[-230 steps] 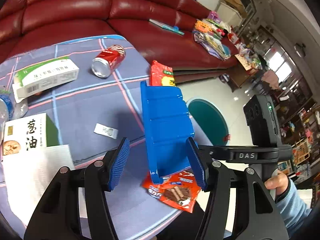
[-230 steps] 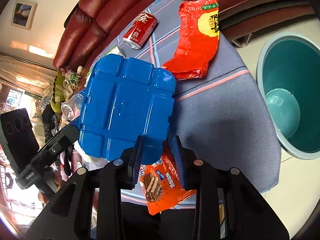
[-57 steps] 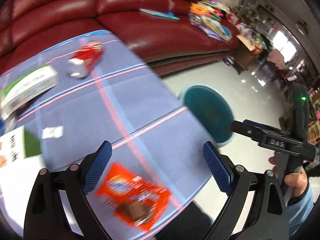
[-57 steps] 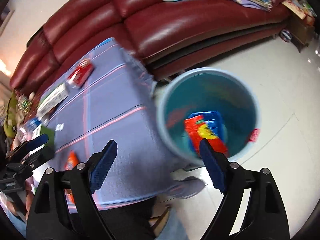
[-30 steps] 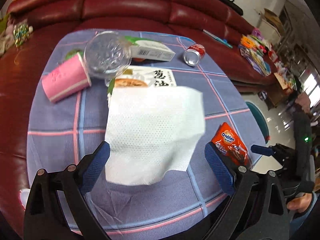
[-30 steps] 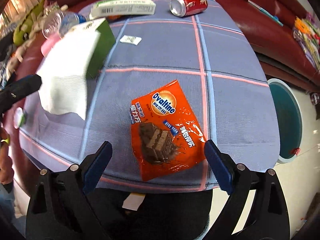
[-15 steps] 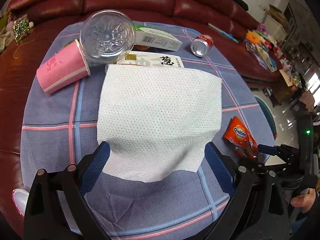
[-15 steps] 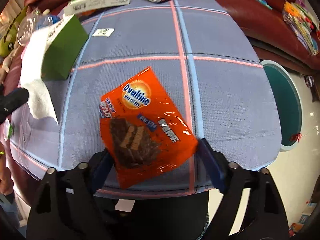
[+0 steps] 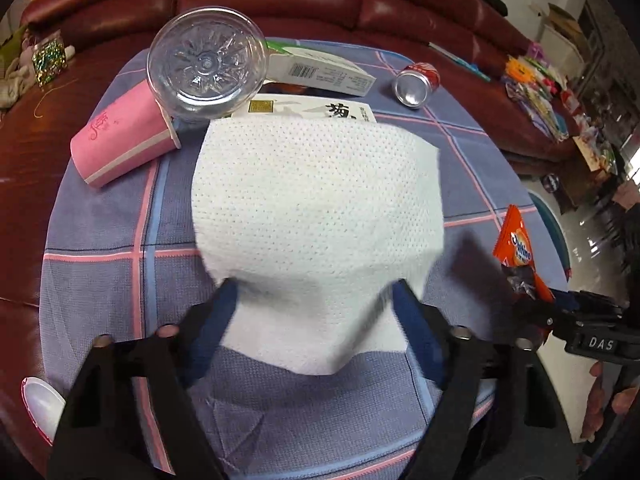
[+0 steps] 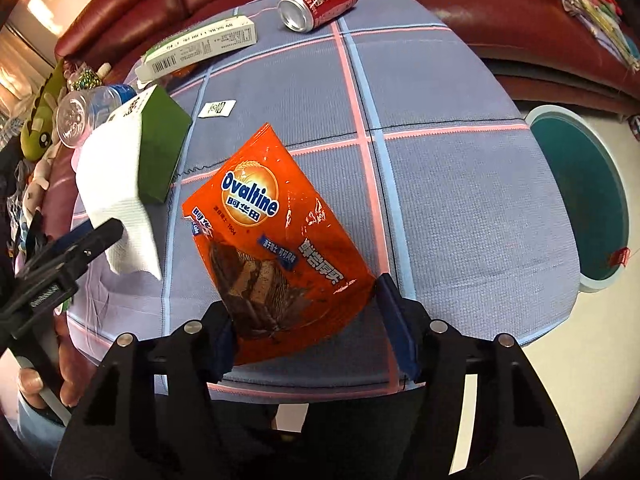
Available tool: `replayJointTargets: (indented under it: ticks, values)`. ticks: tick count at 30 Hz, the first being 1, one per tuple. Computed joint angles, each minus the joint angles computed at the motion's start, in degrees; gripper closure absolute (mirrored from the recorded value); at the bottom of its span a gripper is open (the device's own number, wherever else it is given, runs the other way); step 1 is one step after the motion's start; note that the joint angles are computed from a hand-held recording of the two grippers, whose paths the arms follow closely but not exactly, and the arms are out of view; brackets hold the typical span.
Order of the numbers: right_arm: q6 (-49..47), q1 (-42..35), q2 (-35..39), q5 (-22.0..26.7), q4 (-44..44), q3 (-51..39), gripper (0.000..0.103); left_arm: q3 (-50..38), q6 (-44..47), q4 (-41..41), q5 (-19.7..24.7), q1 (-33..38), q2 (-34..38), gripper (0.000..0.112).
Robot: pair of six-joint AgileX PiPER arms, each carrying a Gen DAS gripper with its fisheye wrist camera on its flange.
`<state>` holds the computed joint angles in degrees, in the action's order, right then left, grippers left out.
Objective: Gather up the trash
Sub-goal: 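Grasp the orange Ovaltine wrapper with the right tool while the left tool grasps the white tissue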
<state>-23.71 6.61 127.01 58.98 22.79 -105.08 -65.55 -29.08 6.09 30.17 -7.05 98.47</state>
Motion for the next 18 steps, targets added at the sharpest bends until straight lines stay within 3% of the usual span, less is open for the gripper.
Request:
replayJointTargets:
  ticks: [5, 8, 12, 18]
  values:
    - [0.22, 0.4, 0.51, 0.04, 0.33, -0.65, 0.043, 3.14, 1.42, -1.32, -0.49, 0.27, -2.51, 0.075]
    - [0.21, 0.27, 0.92, 0.2, 0.79, -1.04, 0.043, 4.91, 1.21, -1.16, -0.36, -0.17, -4.29, 0.088]
    - [-0.85, -0.73, 0.71, 0.29, 1.88, -0.63, 0.043, 6.21, -2.19, 2.98, 0.79, -2.41, -6.49, 0.09]
    - [-1.76, -2.45, 0.93, 0.86, 3.74, -1.39, 0.043, 4.37, 0.05, 2.06, 1.83, -4.99, -6.74, 0.09]
